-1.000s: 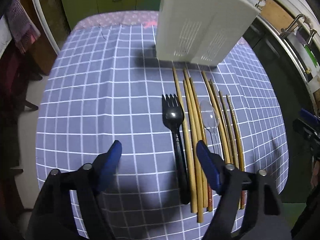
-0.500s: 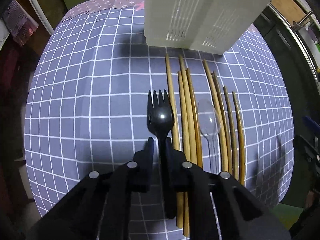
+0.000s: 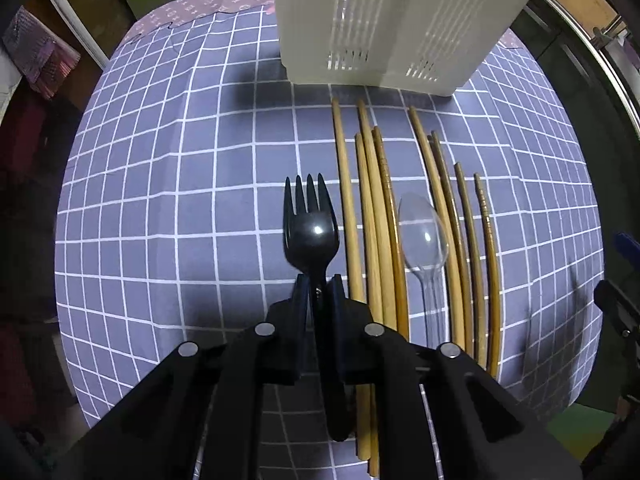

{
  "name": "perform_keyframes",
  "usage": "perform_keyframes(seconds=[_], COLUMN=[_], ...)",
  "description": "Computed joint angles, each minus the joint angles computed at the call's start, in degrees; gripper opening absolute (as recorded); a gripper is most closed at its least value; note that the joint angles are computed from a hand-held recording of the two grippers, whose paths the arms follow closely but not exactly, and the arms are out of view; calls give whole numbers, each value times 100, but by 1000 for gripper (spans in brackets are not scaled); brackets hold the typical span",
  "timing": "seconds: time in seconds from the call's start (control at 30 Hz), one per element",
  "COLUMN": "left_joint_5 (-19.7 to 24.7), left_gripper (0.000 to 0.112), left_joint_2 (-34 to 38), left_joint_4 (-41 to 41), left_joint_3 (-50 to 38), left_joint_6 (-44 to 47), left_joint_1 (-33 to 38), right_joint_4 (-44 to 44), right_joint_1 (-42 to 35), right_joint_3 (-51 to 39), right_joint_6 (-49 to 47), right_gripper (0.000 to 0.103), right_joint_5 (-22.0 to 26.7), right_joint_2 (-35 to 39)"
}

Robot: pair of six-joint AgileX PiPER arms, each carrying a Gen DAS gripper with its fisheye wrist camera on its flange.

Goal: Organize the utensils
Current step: 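Lift the black fork with the left gripper while the right gripper grasps the clear spoon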

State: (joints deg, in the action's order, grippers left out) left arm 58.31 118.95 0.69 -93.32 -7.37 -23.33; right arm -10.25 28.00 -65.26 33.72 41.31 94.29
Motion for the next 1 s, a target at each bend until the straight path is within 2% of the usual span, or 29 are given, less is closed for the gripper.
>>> perform_keyframes(seconds=[0.17,0.37,0.47,0.63,0.67,0.8,0.9,1.0], left_joint_5=[-27,-590,-1098,-1651,-1712,-1865,-1935,-1889], left_gripper=[9,9,9,9,9,9,9,9], left_joint_2=[8,-553,-1093,-1882,-2029,-2405,-2559,-2616], left_joint_4=[-4,-391,-606,-944,-1046,-1328,-1499,-1639], left_joint_3=[-54,531,1043,1769,1892,2250,2428,2480], left_joint_6=[-9,521,828,1359,1511,1920,2188,2382], left_joint_1=[-21,338,530,869,965,1151,1298,1416], right_joint_4=[84,332,633,1184,1271,1523,1571,1591], right_joint_1=[23,98,66,185,248,397,470,503], right_joint_3=[-223,-701,-1025,-1811,-2089,-2956,-3629,-4194], right_joint_6=[-57,-387,-605,-920,-944,-1005,-930,-805], right_gripper=[80,80,79,53,51,28,22,22], right_joint_5=[361,840,1010,1366,1512,1938,2340,2660], right_joint_2=[68,296,527,1103,1306,1965,2473,2903])
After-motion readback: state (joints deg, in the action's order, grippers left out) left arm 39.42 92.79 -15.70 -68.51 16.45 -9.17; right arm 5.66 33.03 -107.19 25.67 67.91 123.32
